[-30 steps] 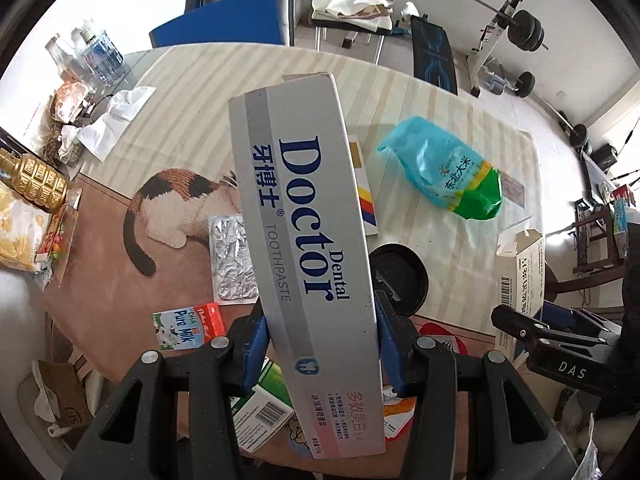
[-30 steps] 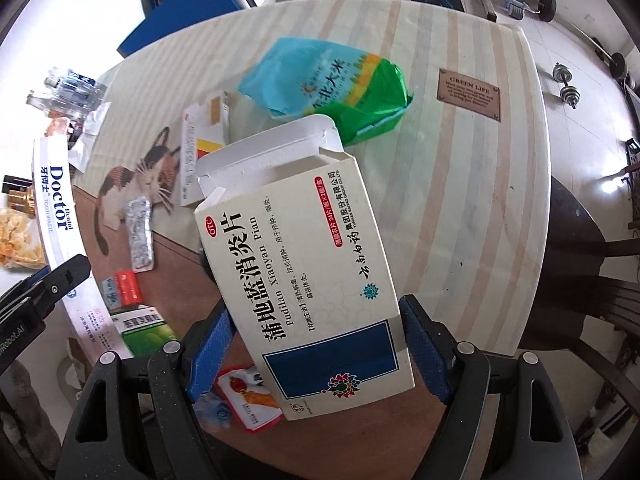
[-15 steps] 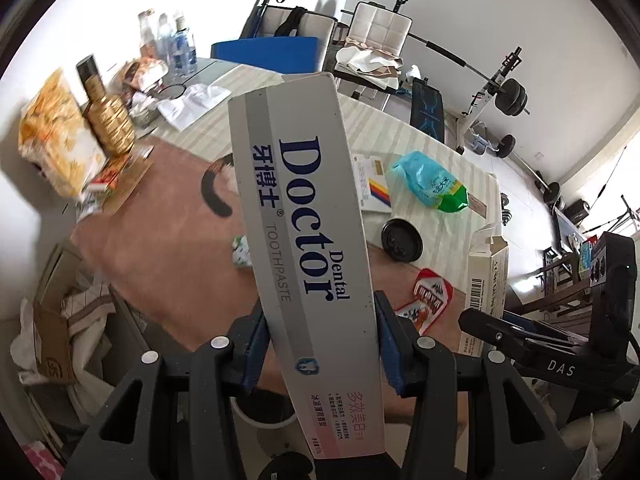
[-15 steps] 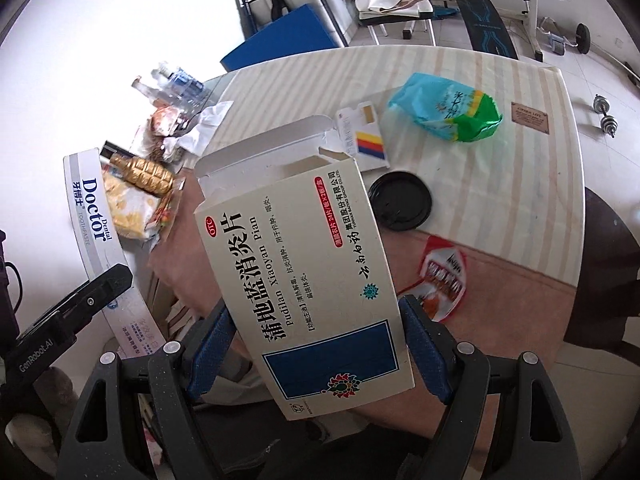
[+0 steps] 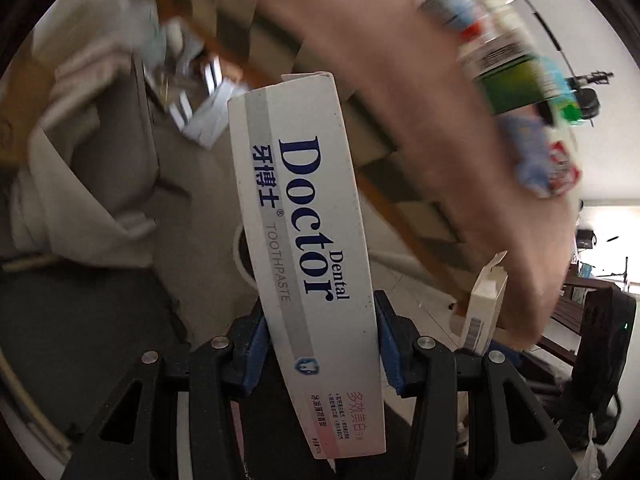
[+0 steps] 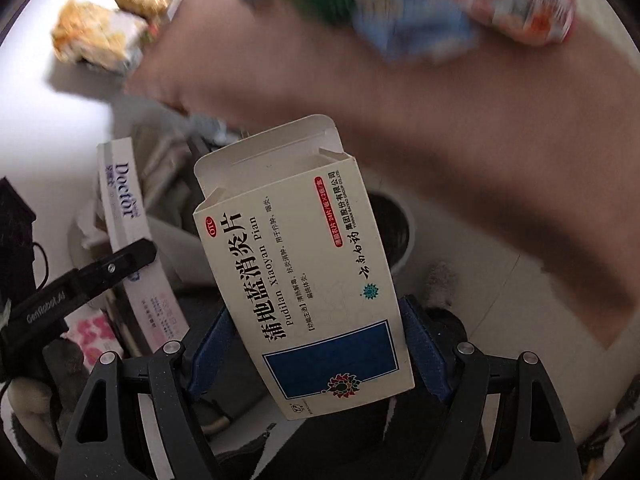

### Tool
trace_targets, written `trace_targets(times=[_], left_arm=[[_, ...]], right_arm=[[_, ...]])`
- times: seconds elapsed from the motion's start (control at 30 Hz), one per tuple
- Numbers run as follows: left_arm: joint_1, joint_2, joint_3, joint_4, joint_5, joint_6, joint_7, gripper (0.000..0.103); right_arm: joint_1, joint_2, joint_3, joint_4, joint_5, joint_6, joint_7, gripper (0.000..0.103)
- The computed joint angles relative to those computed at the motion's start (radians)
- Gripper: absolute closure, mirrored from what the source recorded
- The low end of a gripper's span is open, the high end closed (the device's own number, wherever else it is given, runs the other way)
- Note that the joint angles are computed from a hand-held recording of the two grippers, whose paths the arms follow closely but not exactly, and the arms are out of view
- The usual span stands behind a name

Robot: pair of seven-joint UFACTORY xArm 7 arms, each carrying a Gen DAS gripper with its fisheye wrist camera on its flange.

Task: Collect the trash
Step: 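Carry both boxes to the white bin and open both tools to drop them, then grasp the white cold-medicine box with the left tool while the right tool grasps the red snack pouch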

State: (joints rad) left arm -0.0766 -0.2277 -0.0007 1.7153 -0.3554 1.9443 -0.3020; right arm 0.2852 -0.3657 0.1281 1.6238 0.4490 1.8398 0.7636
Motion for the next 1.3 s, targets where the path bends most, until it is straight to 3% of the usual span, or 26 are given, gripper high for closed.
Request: trace_targets(times=[0.13,0.23,0.4,0.53,0.57,0.6,0.63,0.67,0.77,0.93,1.1,1.3], left_arm=[[0.013,-0.085,-0.013,-0.419,-0.016,-0.219,0.055,0.058],[-0.008,-0.066,-0.018,-0.62,-0.018,-0.375,0.106,0.058],[-0.032,0.039,-0.029,-0.77,-0.024,-0.57,0.205,0.057],[-0.033,0.087,-0.029,-0.842,-0.029,-0.643,0.259,0.056],[-0.032,0.086,-0.031,-0.857,-0.019,-0.659,0.259,0.05],[-0.03,0.08,-0.031,-0.869,-0.015,-0.677,0.258,0.031],[-0.027,0.064,-0.03,-0.891,-0.012,-0.703,0.252,0.019],[-0.023,0.053,-0.028,-0.909,-0.006,-0.729,0.25,0.004],[-0.023,-0.008,-0.04,-0.958,0.049,-0.784,0.204,0.003],[-0.028,-0.138,-0.059,-1.057,0.173,-0.871,0.154,0.002],[-0.036,-0.18,-0.061,-1.093,0.244,-0.843,0.135,0.002],[-0.064,-0.239,-0.064,-1.088,0.252,-0.759,0.128,0.002]], right_arm=[[0.026,-0.127,0.043,-0.386,0.018,-0.182,-0.075,0.021],[0.053,-0.174,0.069,-0.626,0.029,-0.334,-0.126,0.021],[0.099,-0.166,0.089,-0.907,0.022,-0.588,-0.2,0.021],[0.128,-0.108,0.059,-1.035,0.04,-0.763,-0.265,0.02],[0.134,-0.101,0.057,-1.064,0.048,-0.806,-0.269,0.019],[0.135,-0.074,0.046,-1.066,0.051,-0.841,-0.289,0.019],[0.147,-0.062,0.039,-1.082,0.067,-0.872,-0.314,0.019],[0.152,-0.049,0.028,-1.088,0.074,-0.889,-0.338,0.017],[0.157,-0.045,0.019,-1.11,0.083,-0.933,-0.37,0.001],[0.148,-0.002,0.071,-1.068,-0.056,-0.91,-0.278,0.001],[0.147,-0.025,0.105,-1.036,-0.2,-0.826,-0.184,0.001],[0.149,-0.032,0.106,-0.987,-0.267,-0.745,-0.138,0.001]])
